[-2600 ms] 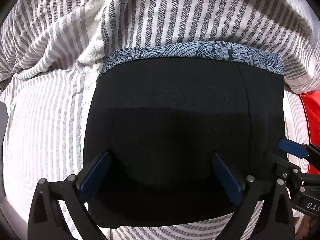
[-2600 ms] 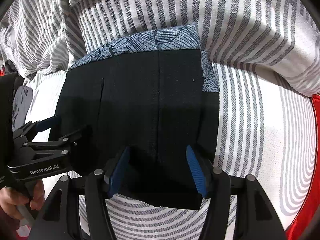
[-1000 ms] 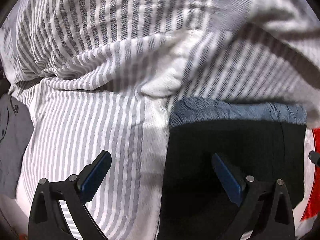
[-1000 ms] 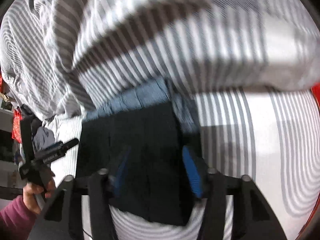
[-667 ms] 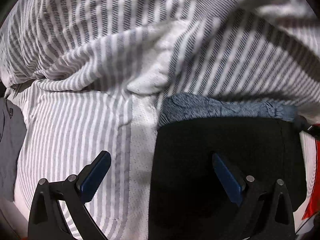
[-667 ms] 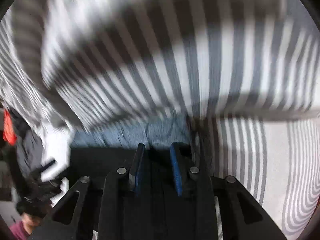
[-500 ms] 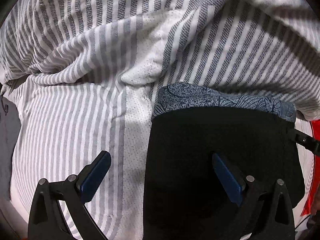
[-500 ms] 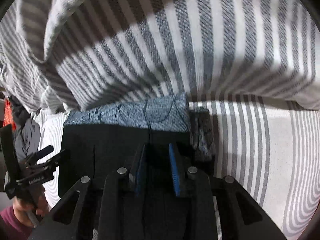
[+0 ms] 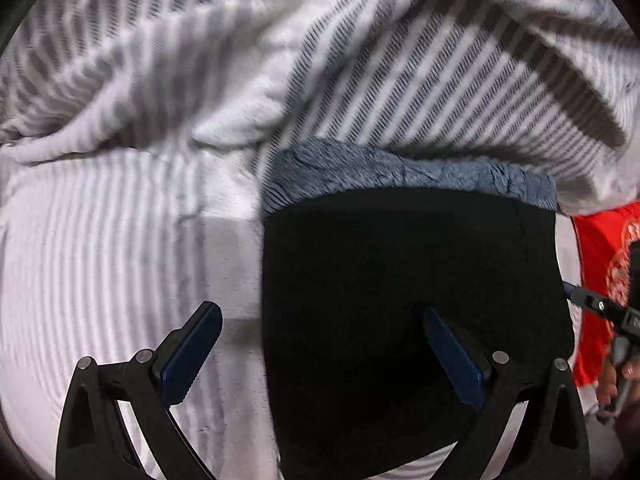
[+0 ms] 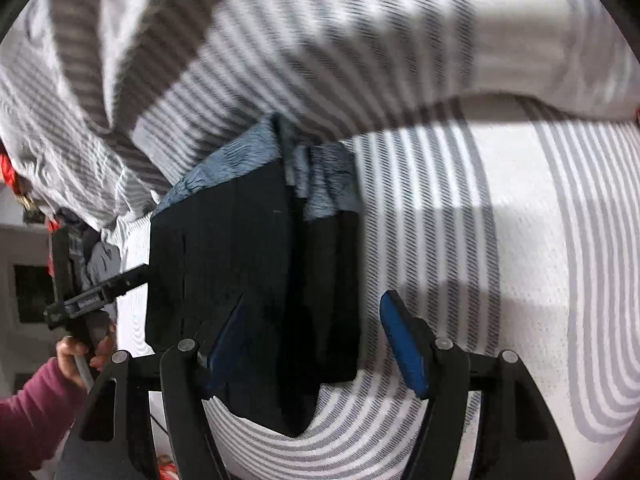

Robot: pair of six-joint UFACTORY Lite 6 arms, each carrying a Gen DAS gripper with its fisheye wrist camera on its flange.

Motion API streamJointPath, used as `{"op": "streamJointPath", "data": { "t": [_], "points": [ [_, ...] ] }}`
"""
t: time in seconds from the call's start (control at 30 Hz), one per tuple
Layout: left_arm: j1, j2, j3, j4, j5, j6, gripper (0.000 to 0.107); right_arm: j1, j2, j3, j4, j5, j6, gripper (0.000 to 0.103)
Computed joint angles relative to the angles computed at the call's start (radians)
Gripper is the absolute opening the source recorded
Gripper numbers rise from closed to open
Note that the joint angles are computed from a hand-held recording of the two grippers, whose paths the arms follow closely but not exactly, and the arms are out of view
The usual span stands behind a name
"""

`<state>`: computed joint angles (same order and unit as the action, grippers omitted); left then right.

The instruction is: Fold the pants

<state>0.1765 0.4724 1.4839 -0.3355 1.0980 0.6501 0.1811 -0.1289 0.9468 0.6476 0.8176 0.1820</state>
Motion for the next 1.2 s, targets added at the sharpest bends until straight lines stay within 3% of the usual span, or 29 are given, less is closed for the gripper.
{"op": "streamJointPath", "data": {
  "t": [0.13, 0.27, 0.53, 0.7, 0.83, 0.93, 1.03, 1.13, 1.2],
  "points": [
    [-0.010, 0.063, 0.045, 0.003, 0.029, 0.038, 0.101, -0.097, -0.006, -0.082, 0.208, 0.001, -0.188, 0.071],
    [-0.003, 0.137, 0.127, -0.005, 0.084, 0.069, 0.101, -0.118, 0.110, -0.063, 0.360, 0.025, -0.366, 0.071],
    [0.058, 0.376, 0.387, -0.015, 0.198, 0.135, 0.101, -0.125, 0.244, -0.026, 0.454, 0.069, -0.565, 0.074],
    [0.085, 0.454, 0.455, -0.057, 0.262, 0.104, 0.101, -0.094, 0.310, 0.020, 0.522, 0.046, -0.585, 0.076],
    [0.100, 0.445, 0.413, -0.090, 0.237, 0.094, 0.101, -0.042, 0.357, 0.077, 0.519, 0.004, -0.495, 0.073],
    [0.080, 0.328, 0.265, -0.110, 0.141, 0.124, 0.094, -0.025, 0.357, 0.102, 0.494, -0.007, -0.416, 0.058],
    [0.078, 0.250, 0.194, -0.122, 0.102, 0.143, 0.077, 0.001, 0.330, 0.111, 0.485, -0.034, -0.360, 0.049],
    [0.084, 0.177, 0.150, -0.115, 0.092, 0.170, 0.064, 0.014, 0.297, 0.104, 0.508, -0.044, -0.344, 0.044],
    [0.085, 0.104, 0.097, -0.105, 0.089, 0.189, 0.062, 0.023, 0.271, 0.102, 0.525, -0.047, -0.333, 0.043]
  ]
}}
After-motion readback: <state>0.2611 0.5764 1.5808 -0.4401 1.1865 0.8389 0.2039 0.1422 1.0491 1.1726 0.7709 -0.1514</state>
